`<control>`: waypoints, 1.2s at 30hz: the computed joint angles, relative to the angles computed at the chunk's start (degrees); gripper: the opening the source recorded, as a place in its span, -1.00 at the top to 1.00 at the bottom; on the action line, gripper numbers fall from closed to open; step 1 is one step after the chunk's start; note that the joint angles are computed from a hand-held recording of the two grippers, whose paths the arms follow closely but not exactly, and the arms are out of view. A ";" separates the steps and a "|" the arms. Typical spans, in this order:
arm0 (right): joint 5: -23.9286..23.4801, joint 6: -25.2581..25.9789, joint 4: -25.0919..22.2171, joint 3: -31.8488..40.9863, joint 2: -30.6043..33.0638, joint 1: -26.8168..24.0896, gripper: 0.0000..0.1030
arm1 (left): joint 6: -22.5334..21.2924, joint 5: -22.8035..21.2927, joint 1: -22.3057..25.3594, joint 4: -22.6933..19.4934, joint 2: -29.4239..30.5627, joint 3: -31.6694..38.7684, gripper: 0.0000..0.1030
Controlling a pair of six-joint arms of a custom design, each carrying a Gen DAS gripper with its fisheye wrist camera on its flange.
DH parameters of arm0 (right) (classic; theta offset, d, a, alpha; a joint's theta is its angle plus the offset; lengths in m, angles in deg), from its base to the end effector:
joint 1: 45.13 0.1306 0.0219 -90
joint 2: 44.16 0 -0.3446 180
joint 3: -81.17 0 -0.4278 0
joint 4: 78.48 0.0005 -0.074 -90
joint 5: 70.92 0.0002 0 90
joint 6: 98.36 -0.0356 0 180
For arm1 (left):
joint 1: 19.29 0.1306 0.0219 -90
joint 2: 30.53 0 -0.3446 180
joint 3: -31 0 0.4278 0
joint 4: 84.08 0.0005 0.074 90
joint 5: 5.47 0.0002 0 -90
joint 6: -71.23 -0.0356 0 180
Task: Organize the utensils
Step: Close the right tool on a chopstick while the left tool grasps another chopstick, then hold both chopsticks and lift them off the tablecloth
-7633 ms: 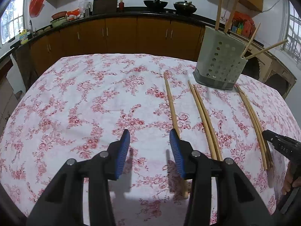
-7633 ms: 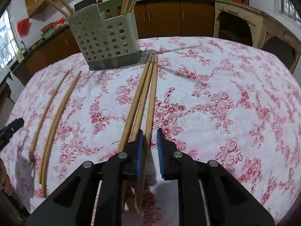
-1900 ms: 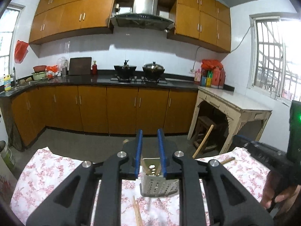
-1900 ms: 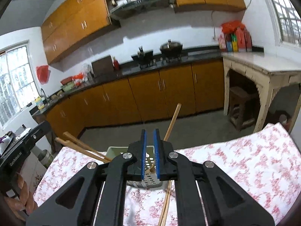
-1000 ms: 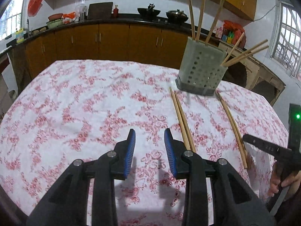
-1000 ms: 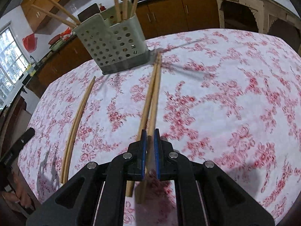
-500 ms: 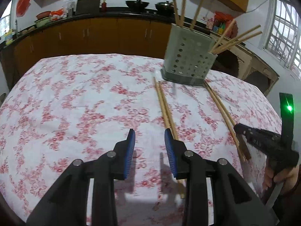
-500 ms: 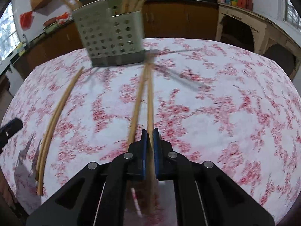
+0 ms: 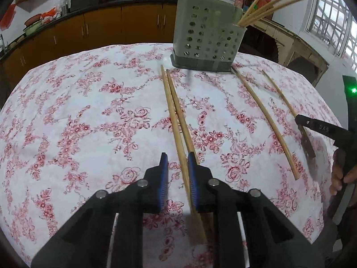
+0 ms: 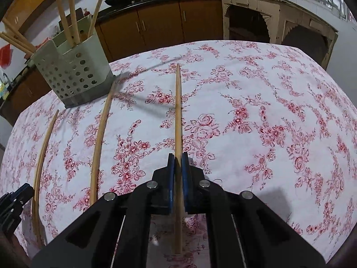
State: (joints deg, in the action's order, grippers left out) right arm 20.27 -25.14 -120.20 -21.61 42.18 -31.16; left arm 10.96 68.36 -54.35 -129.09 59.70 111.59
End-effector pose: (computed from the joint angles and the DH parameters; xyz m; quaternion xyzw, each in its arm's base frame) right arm 0.4771 0.1174 0.3216 0.0266 0.9418 0.0794 0.3257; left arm 0.4208 -0.2838 0.3152 0.0012 0.9443 -0.0479 0.3256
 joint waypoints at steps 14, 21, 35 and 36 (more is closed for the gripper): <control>-0.23 1.77 1.74 1.60 2.16 -1.15 0.86 | 1.12 -6.21 9.19 -4.70 0.74 1.37 0.83; -0.72 2.36 2.64 1.50 2.34 -1.68 0.86 | -3.94 -3.05 11.53 -1.34 -0.96 -0.72 0.63; -0.58 2.83 3.77 0.72 1.96 -1.47 0.85 | -5.28 -0.27 12.05 0.30 -2.51 -2.15 0.59; -0.75 2.89 3.74 0.75 1.96 -1.61 0.85 | -5.73 -0.25 12.01 0.30 -2.46 -2.14 0.59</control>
